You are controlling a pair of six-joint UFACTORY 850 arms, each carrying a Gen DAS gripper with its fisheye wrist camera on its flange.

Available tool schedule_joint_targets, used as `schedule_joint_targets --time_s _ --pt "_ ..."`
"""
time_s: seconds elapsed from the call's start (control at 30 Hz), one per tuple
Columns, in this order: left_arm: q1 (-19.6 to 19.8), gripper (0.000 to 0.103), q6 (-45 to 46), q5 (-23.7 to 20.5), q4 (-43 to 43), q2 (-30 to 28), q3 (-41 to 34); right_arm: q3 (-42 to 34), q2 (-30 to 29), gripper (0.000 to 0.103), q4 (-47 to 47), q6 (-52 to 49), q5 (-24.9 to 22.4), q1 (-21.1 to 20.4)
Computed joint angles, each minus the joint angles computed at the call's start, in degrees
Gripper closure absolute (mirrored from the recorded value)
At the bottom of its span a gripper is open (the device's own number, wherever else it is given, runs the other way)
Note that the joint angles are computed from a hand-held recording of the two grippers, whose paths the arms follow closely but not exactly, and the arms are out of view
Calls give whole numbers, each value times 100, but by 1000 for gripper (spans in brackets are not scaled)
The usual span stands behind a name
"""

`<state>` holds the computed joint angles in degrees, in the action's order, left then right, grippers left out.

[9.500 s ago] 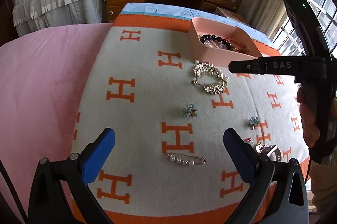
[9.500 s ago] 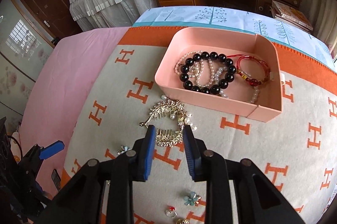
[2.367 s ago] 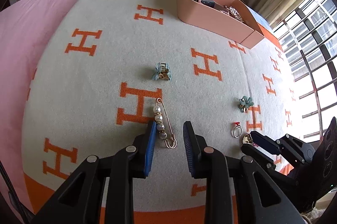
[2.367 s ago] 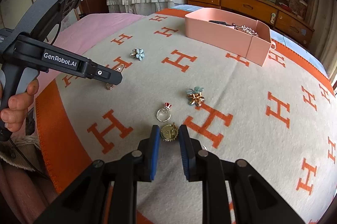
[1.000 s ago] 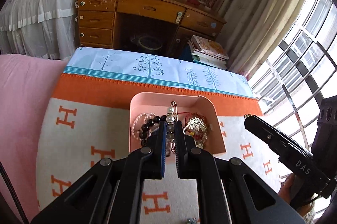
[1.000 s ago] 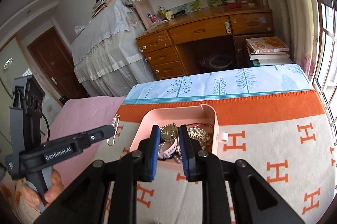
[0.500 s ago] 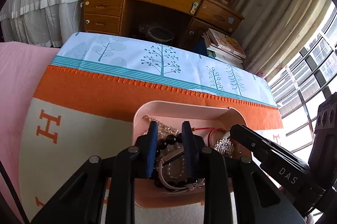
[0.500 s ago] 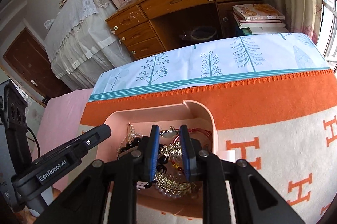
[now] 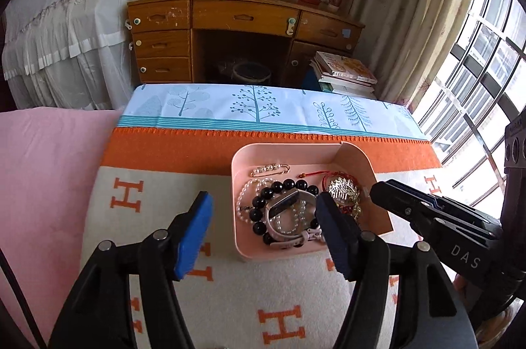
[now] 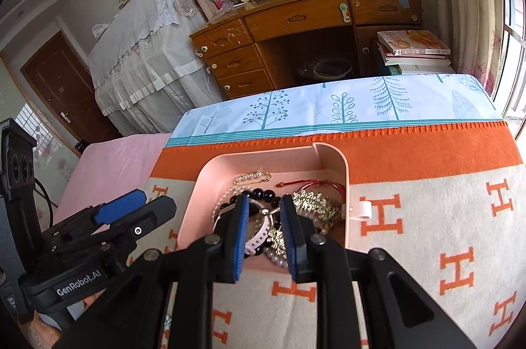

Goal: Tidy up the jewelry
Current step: 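Open both tools to release the pin and charm in the tray, then move left tool to blue flower hair clip while right tool moves to blue flower brooch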

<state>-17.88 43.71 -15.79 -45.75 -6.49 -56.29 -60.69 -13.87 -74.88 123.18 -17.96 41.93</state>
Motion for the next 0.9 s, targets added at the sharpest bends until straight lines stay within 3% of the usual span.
schedule_joint_targets --time_s 0.5,0.6,0.77,0.9 --pt "438 36 671 -301 -74 1442 1051 450 664 83 63 -207 -718 1001" --pt "528 31 983 -292 -279 1647 1270 462 665 83 206 -517 -868 1155" --pt "666 30 1838 -402 -734 1834 1583 619 655 67 141 -823 -673 1281" --pt "845 30 3012 -653 -1356 1800 1798 758 618 67 143 -1072 -409 1309"
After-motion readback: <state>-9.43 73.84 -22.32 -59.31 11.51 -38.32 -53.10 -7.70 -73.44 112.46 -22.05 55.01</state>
